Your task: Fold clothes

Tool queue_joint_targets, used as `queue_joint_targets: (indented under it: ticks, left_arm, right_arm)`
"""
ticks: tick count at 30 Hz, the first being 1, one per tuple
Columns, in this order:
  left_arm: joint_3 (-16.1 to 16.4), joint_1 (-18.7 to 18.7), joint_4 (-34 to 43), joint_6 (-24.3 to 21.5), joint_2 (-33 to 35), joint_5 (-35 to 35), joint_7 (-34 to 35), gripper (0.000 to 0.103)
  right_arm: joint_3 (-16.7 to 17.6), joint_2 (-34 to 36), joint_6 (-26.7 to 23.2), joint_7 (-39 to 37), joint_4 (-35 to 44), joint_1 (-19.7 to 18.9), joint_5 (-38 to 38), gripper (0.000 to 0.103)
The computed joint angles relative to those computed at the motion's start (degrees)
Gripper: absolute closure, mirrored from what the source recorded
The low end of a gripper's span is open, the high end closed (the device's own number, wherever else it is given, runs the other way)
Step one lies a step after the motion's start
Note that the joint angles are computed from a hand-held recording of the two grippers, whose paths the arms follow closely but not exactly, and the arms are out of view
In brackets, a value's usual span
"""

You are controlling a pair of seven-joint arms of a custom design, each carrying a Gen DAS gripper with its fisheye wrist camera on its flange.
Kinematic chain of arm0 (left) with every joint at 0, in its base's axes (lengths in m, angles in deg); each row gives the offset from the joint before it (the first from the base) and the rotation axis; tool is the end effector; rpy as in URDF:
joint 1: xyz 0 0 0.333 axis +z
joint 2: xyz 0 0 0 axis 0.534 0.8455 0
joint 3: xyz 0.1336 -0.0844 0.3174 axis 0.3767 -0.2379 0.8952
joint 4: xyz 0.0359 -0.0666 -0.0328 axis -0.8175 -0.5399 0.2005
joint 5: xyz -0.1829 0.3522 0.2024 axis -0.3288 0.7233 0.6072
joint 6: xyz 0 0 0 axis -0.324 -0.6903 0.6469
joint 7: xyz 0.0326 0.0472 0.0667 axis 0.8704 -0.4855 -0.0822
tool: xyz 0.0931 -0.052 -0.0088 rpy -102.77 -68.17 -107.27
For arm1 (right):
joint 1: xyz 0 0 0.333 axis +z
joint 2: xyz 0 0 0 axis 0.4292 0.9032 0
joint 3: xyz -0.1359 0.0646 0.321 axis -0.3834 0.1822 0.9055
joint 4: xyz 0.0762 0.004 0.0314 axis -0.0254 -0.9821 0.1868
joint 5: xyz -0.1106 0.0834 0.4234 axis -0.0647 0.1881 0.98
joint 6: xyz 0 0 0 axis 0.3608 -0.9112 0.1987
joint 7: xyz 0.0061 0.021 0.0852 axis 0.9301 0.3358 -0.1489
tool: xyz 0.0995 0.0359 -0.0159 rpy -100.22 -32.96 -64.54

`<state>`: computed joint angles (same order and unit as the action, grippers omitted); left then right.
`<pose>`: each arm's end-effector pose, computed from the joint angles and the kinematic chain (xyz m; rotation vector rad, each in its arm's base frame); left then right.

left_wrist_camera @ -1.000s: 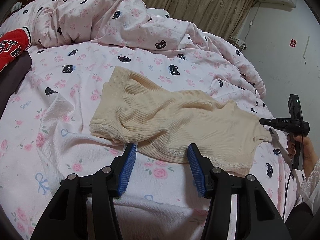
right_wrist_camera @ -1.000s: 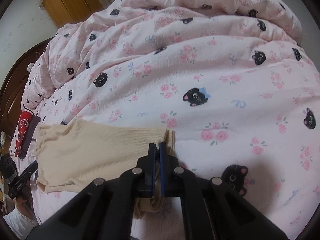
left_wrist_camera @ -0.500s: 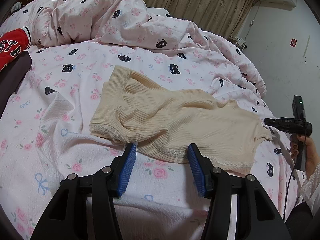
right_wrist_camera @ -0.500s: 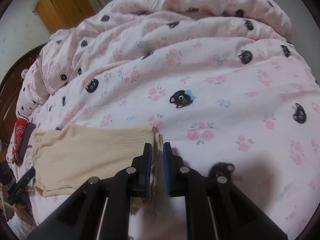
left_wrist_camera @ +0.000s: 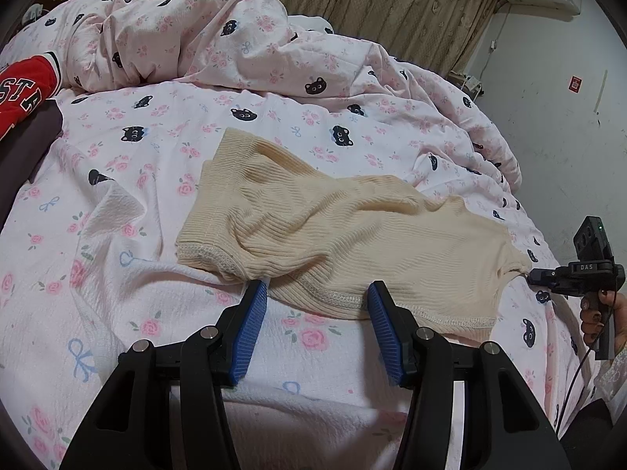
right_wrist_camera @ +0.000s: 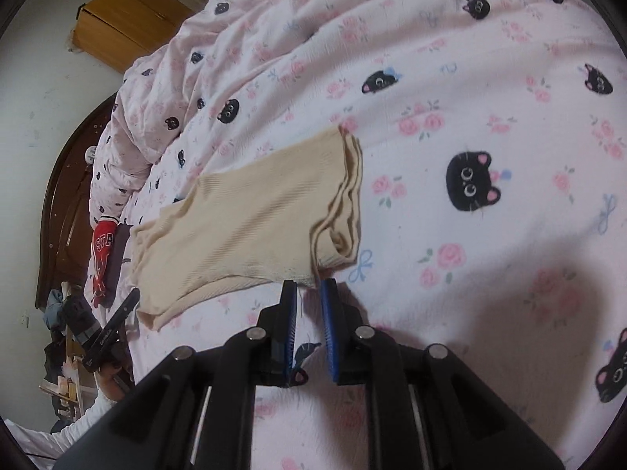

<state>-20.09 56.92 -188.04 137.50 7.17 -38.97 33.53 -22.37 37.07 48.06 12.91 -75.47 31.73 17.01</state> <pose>0.6902 -0.2044 0.3496 -1.6579 2.0730 -1.2470 0.7093 0.1383 0.5626 -1.6928 1.7226 0.2181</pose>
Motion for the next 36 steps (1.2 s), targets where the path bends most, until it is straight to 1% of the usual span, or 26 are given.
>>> queue_joint_targets:
  ticks: [3,5,6,13,19,21,24,26,30,31,33,36]
  left_arm:
    - [0.0,0.0,0.0,0.0,0.0,0.1,0.0,0.055]
    - [0.1,-0.1,0.0,0.0,-0.1,0.1,-0.1,0.055]
    - [0.2,-0.1,0.0,-0.1,-0.1,0.1,-0.1,0.055]
    - [0.2,-0.1,0.0,-0.1,-0.1,0.0,0.0,0.055]
    - [0.0,0.0,0.0,0.0,0.0,0.1,0.0,0.055]
    - [0.0,0.0,0.0,0.0,0.0,0.1,0.0,0.055]
    - [0.0,0.0,0.0,0.0,0.0,0.1,0.0,0.055]
    - [-0.1,0.1,0.0,0.0,0.1,0.2,0.0,0.055]
    - [-0.1,0.1,0.0,0.0,0.2,0.2,0.0,0.055]
    - [-0.2,0.2,0.0,0.1,0.1,0.2,0.0,0.055]
    - [-0.2,0.3,-0.3,0.5,0.0,0.3,-0.1,0.055]
    - [0.4,-0.3,-0.6,0.8,-0.8,0.7,-0.6,0.055]
  right_arm:
    - [0.4,0.5,0.7,-0.7,0.0,-0.4,2.9,0.088]
    - [0.6,0.3,1.4,-1.7,0.0,-0.5,3.9,0.093]
    - [0.7,0.1,1.8,-2.3,0.1,-0.5,4.4,0.099]
    - [0.5,-0.8,5.2,-3.6,0.1,0.0,5.1,0.099]
    - [0.2,-1.1,6.7,-3.1,-0.2,-0.3,5.5,0.099]
    - [0.0,-1.3,7.1,-2.5,-0.4,-0.3,5.1,0.099]
    - [-0.7,-0.3,5.7,1.8,0.5,0.1,0.6,0.099]
    - [-0.8,0.5,3.9,3.7,1.2,0.1,-1.9,0.099]
    - [-0.2,0.9,4.4,3.1,1.4,-0.1,-2.5,0.099]
    - [-0.1,1.0,4.5,3.0,1.5,-0.1,-2.5,0.096]
    - [0.0,1.2,4.3,3.3,1.8,-0.2,-2.3,0.095]
    - [0.0,1.1,3.6,3.2,1.7,-0.4,-2.8,0.081]
